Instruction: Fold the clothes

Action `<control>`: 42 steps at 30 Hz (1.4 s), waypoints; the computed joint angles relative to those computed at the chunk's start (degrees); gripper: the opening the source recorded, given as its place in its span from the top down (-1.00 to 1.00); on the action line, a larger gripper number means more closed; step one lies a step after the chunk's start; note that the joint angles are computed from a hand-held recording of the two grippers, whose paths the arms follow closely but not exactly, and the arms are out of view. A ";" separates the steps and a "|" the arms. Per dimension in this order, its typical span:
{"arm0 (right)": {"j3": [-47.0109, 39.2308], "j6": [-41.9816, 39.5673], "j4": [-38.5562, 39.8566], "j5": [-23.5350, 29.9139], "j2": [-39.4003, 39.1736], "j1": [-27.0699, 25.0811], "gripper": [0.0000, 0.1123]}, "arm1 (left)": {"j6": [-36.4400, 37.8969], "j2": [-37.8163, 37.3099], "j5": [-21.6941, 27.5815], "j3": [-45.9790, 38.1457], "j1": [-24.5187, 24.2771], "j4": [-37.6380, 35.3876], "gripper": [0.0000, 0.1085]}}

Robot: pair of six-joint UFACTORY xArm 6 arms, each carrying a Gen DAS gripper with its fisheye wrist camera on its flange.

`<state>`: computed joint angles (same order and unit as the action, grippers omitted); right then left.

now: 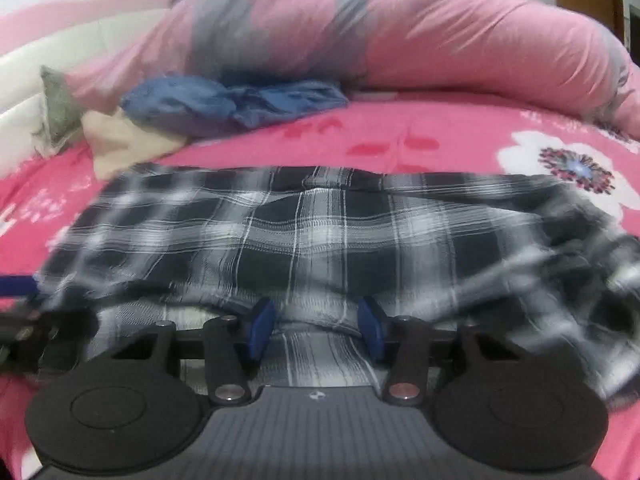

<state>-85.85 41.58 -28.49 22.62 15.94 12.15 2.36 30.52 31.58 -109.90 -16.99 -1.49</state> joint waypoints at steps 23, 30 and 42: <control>-8.00 1.91 -5.69 6.06 1.22 -6.25 0.32 | 11.87 14.14 4.08 -18.45 -2.49 -9.58 -0.90; -30.83 -5.74 8.96 17.50 18.35 -9.81 0.48 | 13.16 13.36 2.41 -16.59 -2.46 -11.00 -0.90; -33.53 -1.91 21.00 14.67 20.56 -13.06 0.54 | 15.11 13.45 1.69 -16.22 -2.25 -13.29 -0.90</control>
<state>-119.39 39.66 -7.50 37.29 36.50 -0.91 17.47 43.97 33.28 -126.12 -19.24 -14.77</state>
